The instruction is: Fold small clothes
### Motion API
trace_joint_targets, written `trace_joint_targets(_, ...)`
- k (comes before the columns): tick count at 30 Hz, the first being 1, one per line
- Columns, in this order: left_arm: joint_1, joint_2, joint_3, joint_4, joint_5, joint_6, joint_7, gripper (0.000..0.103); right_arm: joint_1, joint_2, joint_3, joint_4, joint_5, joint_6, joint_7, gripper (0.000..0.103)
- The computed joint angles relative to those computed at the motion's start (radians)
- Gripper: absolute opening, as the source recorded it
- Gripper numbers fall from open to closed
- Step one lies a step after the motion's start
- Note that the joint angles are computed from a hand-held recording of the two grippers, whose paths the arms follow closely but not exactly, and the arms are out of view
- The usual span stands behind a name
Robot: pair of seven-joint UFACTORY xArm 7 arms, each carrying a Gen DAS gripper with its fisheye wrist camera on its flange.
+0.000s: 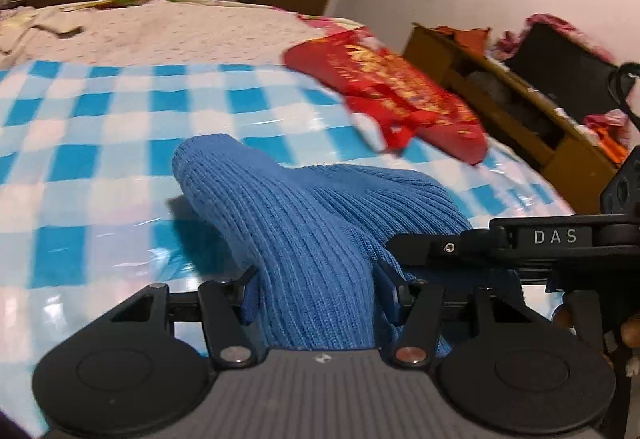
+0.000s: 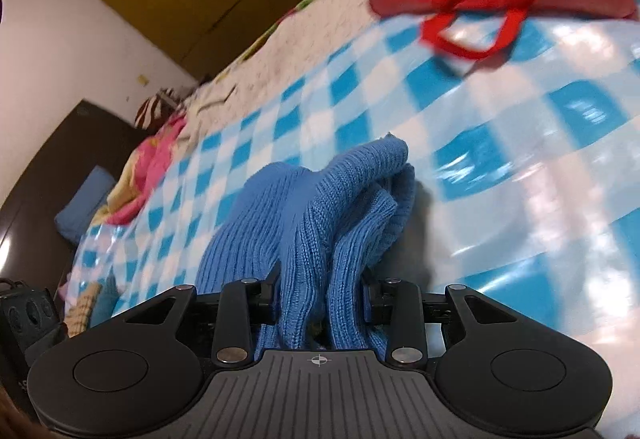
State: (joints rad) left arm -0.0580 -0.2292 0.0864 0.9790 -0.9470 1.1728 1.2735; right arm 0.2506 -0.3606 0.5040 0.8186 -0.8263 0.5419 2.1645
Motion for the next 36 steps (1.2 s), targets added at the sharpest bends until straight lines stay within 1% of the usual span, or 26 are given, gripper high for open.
trace_joint_targets(2,-0.017,-0.016,-0.023,-0.029,0.007,-0.006,-0.012,0.064,0.032,-0.064,-0.025,-0.05,0.068,0.044,-0.045,0.034)
trace_joint_targets(4,-0.038,-0.034,-0.048,-0.071,0.033,-0.044,-0.013,0.065,0.071,-0.107,-0.05,-0.09,0.168,0.103,-0.134,0.035)
trace_joint_targets(5,-0.049,-0.049,-0.056,-0.095,0.043,-0.067,-0.004,0.066,0.073,-0.125,-0.044,-0.106,0.201,0.13,-0.144,0.035)
trace_joint_targets(7,-0.069,-0.09,-0.056,-0.141,0.049,-0.112,0.032,0.067,0.078,-0.162,-0.039,-0.143,0.249,0.135,-0.158,0.041)
trace_joint_targets(8,-0.076,-0.106,-0.047,-0.151,0.055,-0.117,0.048,0.067,0.075,-0.182,-0.025,-0.155,0.265,0.144,-0.154,0.043)
trace_joint_targets(9,-0.08,-0.115,-0.036,-0.152,0.064,-0.114,0.054,0.068,0.07,-0.2,-0.008,-0.158,0.276,0.165,-0.151,0.047)
trace_joint_targets(10,-0.082,-0.12,-0.027,-0.149,0.073,-0.115,0.058,0.068,0.065,-0.211,0.009,-0.151,0.284,0.196,-0.159,0.047)
trace_joint_targets(13,-0.084,-0.139,0.006,-0.142,0.064,-0.132,0.097,0.069,0.041,-0.224,0.068,-0.105,0.275,0.299,-0.168,0.047)
trace_joint_targets(15,-0.088,-0.147,0.01,-0.142,0.034,-0.182,0.104,0.07,0.018,-0.216,0.093,-0.069,0.242,0.339,-0.18,0.047)
trace_joint_targets(16,-0.093,-0.142,0.007,-0.137,0.019,-0.21,0.1,0.07,0.007,-0.205,0.099,-0.055,0.223,0.341,-0.184,0.047)
trace_joint_targets(18,-0.108,-0.114,-0.012,-0.116,-0.002,-0.271,0.07,0.07,-0.015,-0.171,0.095,-0.037,0.184,0.306,-0.183,0.047)
trace_joint_targets(19,-0.118,-0.102,-0.021,-0.113,-0.015,-0.307,0.071,0.07,-0.023,-0.149,0.09,-0.029,0.169,0.287,-0.179,0.047)
trace_joint_targets(21,-0.141,-0.073,-0.056,-0.12,-0.033,-0.435,0.088,0.07,-0.036,-0.104,0.086,-0.013,0.133,0.267,-0.167,0.047)
trace_joint_targets(23,-0.153,-0.038,-0.086,-0.121,0.013,-0.536,0.06,0.07,-0.023,-0.053,0.071,0.006,0.128,0.286,-0.187,0.047)
trace_joint_targets(24,-0.155,-0.023,-0.09,-0.119,0.044,-0.555,0.038,0.07,-0.009,-0.032,0.061,0.014,0.134,0.307,-0.196,0.047)
trace_joint_targets(27,-0.163,-0.014,-0.074,-0.127,0.079,-0.553,0.028,0.071,0.032,0.012,0.031,0.021,0.131,0.331,-0.217,0.048)
trace_joint_targets(30,-0.161,-0.038,-0.062,-0.136,0.105,-0.543,-0.008,0.071,0.075,0.003,0.008,0.036,0.131,0.369,-0.21,0.049)
trace_joint_targets(31,-0.16,-0.05,-0.05,-0.137,0.106,-0.522,-0.016,0.071,0.087,0.0,0.007,0.046,0.126,0.387,-0.212,0.049)
trace_joint_targets(33,-0.157,-0.081,-0.026,-0.145,0.105,-0.478,-0.015,0.071,0.111,-0.001,0.027,0.08,0.113,0.455,-0.218,0.05)
trace_joint_targets(36,-0.144,-0.134,0.003,-0.169,0.124,-0.402,-0.023,0.071,0.148,0.007,0.031,0.107,0.116,0.5,-0.232,0.053)
